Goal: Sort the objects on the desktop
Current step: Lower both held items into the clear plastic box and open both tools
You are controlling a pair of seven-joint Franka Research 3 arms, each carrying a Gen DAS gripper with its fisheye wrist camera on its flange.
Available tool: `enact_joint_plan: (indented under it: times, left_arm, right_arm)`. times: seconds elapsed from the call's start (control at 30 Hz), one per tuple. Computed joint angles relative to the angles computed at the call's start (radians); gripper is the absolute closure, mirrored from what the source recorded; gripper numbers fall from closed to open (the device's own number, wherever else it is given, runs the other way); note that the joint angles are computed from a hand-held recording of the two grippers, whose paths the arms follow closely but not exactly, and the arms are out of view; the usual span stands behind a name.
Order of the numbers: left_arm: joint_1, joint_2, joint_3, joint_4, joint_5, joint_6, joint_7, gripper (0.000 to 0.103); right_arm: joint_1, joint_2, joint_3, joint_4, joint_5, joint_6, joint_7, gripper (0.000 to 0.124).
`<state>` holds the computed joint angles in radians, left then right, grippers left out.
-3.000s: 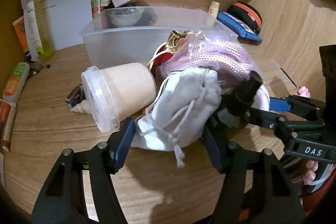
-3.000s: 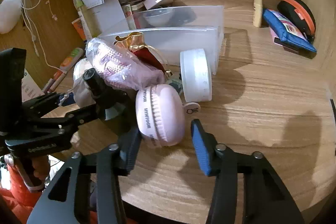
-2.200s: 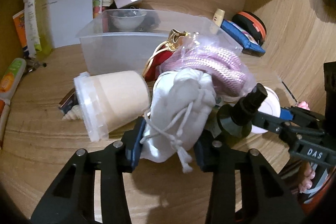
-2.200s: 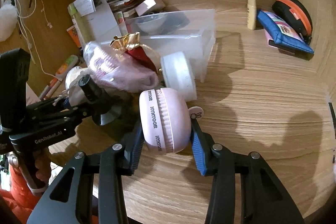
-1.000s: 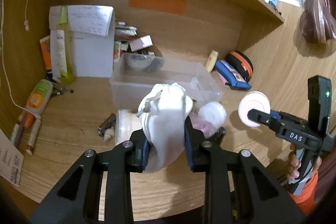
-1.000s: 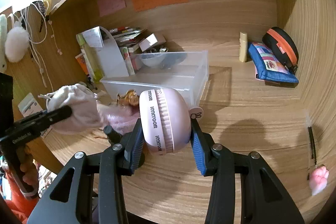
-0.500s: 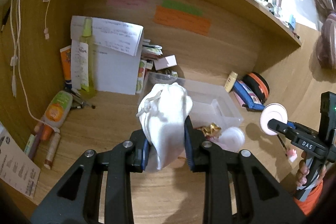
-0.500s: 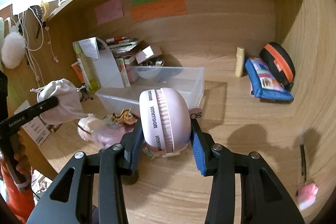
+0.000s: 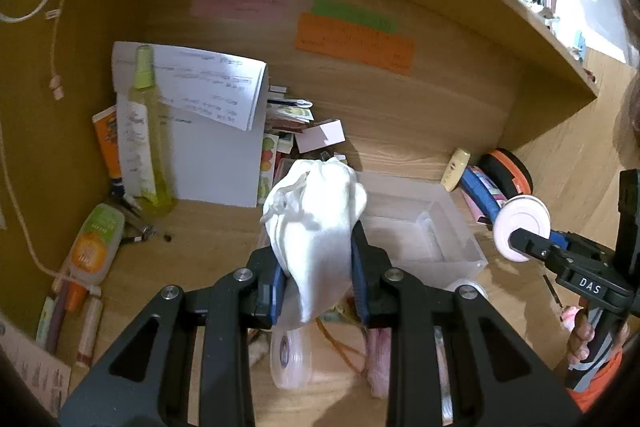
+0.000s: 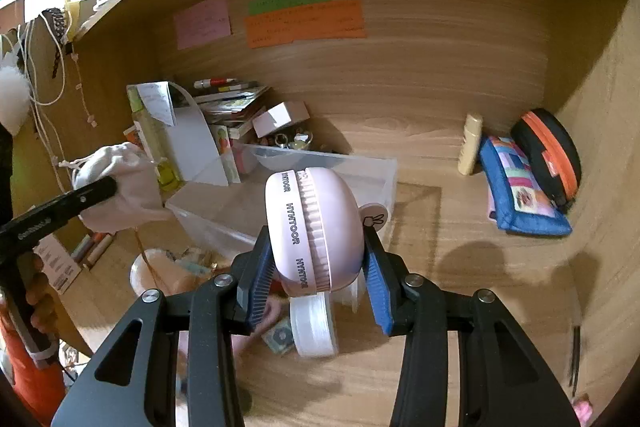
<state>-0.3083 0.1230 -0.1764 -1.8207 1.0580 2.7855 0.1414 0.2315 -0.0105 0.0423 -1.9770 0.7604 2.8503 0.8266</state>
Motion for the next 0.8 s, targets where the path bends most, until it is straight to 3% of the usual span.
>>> enact_joint_plan:
  times: [0.43,0.8]
  left_arm:
    - [-0.013,0.174,0.036,0.191,-0.236,0.018,0.256,0.075]
    - [-0.012,0.333,0.029,0.387,-0.481,-0.060,0.526,0.075]
  right_arm:
    - [-0.018,0.162,0.017,0.176,-0.148,-0.054,0.138,0.085]
    - [-0.025,0.299,0.021,0.345,-0.303,-0.134,0.268,0.085]
